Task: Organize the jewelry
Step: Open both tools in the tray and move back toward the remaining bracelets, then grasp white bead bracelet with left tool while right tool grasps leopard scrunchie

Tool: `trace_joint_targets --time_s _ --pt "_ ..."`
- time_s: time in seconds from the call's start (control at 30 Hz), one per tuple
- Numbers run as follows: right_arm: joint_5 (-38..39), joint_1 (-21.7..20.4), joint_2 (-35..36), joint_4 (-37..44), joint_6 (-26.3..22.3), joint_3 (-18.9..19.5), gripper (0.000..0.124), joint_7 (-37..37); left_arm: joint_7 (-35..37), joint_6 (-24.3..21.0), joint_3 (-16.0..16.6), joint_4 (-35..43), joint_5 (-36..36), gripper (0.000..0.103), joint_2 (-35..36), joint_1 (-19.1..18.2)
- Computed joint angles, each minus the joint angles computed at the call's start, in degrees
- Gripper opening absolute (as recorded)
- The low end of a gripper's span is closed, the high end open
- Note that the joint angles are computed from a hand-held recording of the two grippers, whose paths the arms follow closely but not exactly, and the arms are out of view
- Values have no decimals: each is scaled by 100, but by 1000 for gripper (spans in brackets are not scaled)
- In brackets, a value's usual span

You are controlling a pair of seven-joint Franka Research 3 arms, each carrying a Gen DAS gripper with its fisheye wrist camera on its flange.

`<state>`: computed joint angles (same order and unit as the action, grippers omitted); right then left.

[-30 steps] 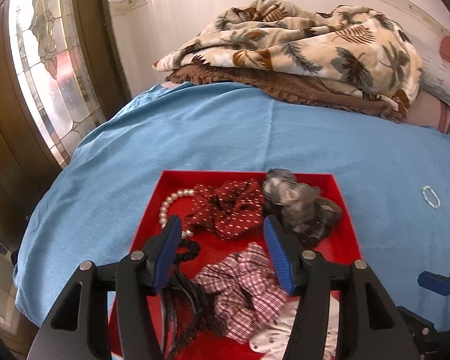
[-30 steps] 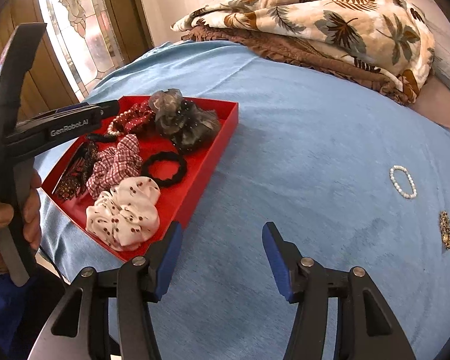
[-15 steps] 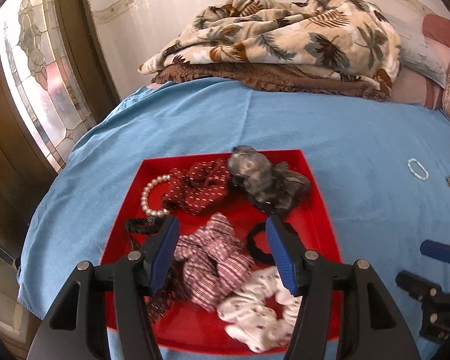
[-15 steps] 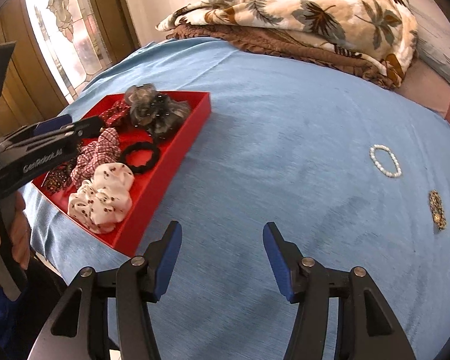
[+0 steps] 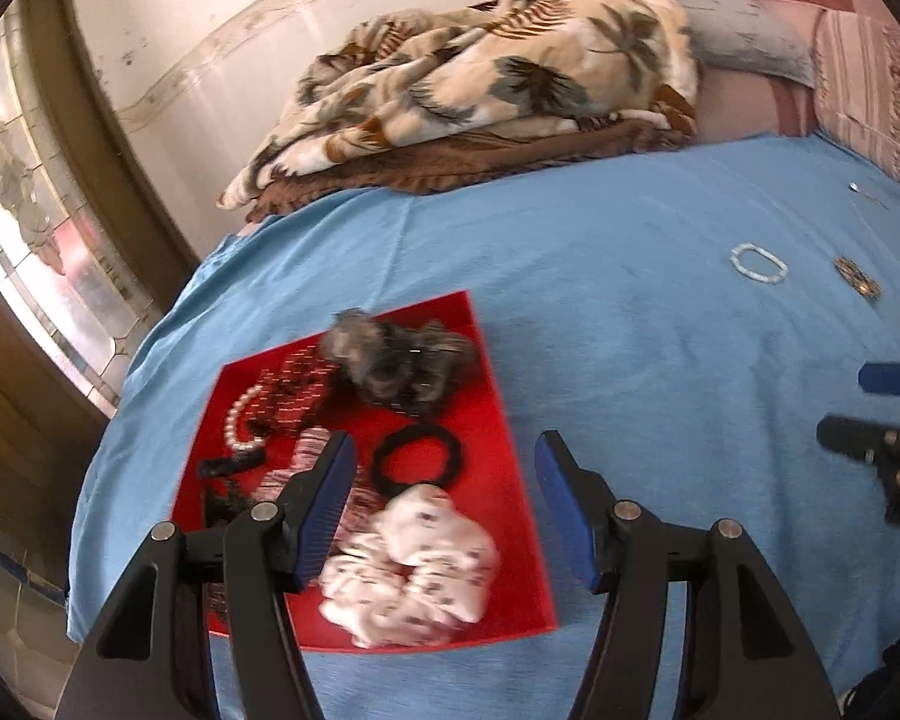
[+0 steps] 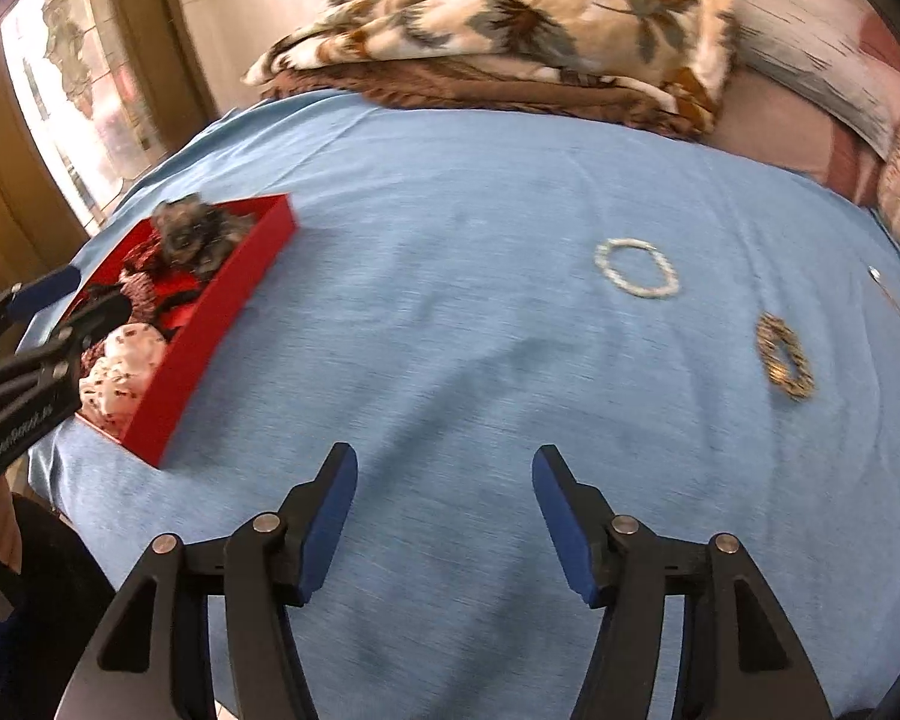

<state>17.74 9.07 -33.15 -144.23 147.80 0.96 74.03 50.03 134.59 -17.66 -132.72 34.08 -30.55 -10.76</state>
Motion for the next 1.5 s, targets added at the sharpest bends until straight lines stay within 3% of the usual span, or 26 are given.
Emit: trace_joint_targets --time_s 0.37,0.67,0.87,1.13,1.27,1.5 --pt "-157 -735 76 141 -13 -470 68 -130 62 -170 -198 626 -102 61 684 -313" --pt "-263 -1282 917 917 169 -703 69 -165 111 -225 -205 1693 -109 61 1821 -553" --pt "-80 -1226 1598 1437 180 -794 69 -515 48 -306 -28 2816 -352 61 2934 -728" --pt "88 -1173 2325 1996 -14 -771 66 -1100 313 -812 255 4637 -577 61 4624 -1170" --pt "322 -1183 2537 2214 -257 -793 63 -1289 538 -894 383 5285 -671 61 5208 -1358" --pt "499 -1218 2587 2209 -196 -769 63 -1489 738 -922 531 5969 -1015 60 5844 -1523"
